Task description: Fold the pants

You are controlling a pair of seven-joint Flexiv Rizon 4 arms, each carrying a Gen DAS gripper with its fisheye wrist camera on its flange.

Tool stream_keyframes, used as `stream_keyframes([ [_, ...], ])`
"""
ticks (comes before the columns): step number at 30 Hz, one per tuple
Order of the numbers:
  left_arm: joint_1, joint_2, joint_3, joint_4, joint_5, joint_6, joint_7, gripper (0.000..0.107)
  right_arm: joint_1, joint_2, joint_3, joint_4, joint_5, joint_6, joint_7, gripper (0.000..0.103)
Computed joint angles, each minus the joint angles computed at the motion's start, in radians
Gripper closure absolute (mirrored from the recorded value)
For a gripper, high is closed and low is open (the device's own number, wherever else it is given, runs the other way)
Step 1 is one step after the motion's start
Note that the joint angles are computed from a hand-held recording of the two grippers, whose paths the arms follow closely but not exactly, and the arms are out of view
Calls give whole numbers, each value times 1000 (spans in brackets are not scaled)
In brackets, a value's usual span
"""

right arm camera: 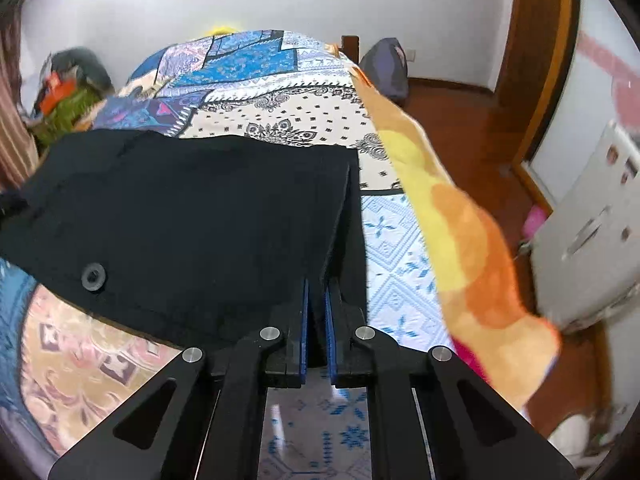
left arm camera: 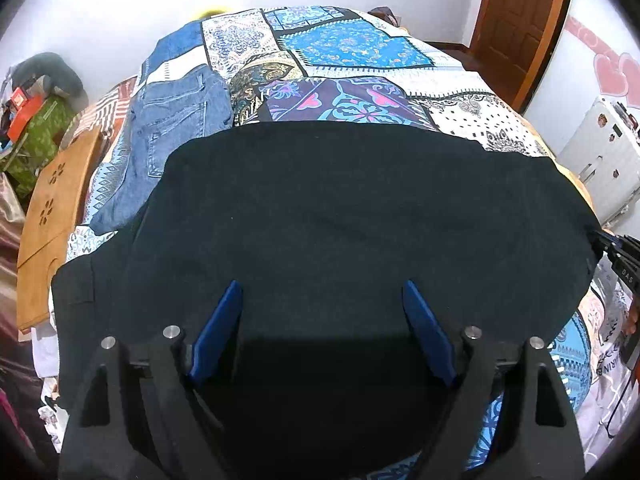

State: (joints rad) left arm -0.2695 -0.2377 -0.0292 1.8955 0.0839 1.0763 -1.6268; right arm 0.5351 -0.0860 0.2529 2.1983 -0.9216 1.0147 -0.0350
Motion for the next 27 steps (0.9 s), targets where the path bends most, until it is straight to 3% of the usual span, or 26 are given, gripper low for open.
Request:
stream_keyframes([
  [8,-16,0,10,-38,56,-51,-23,22,0,-18,-3,-16,71,4,-43,96],
  [12,-7,10,-14,-42,20,-24,21,22,-13,37,11,10,163,33,24,82],
  [16,3,6,-64,-51,-91,6,134,22,-31,88,20,66,93,119,239,52],
  [19,-18,-23,-80,-84,-115,8,184,24,-40,72,21,81,28,205,378,49],
  [23,-46,-73,-94,-135,-140,-51,230,38,-55,19,-28,99,-167,359,658,49],
  [27,-67,-109,-103,-155,-171,-98,267,51,-67,-9,-67,81,-350,371,854,49],
])
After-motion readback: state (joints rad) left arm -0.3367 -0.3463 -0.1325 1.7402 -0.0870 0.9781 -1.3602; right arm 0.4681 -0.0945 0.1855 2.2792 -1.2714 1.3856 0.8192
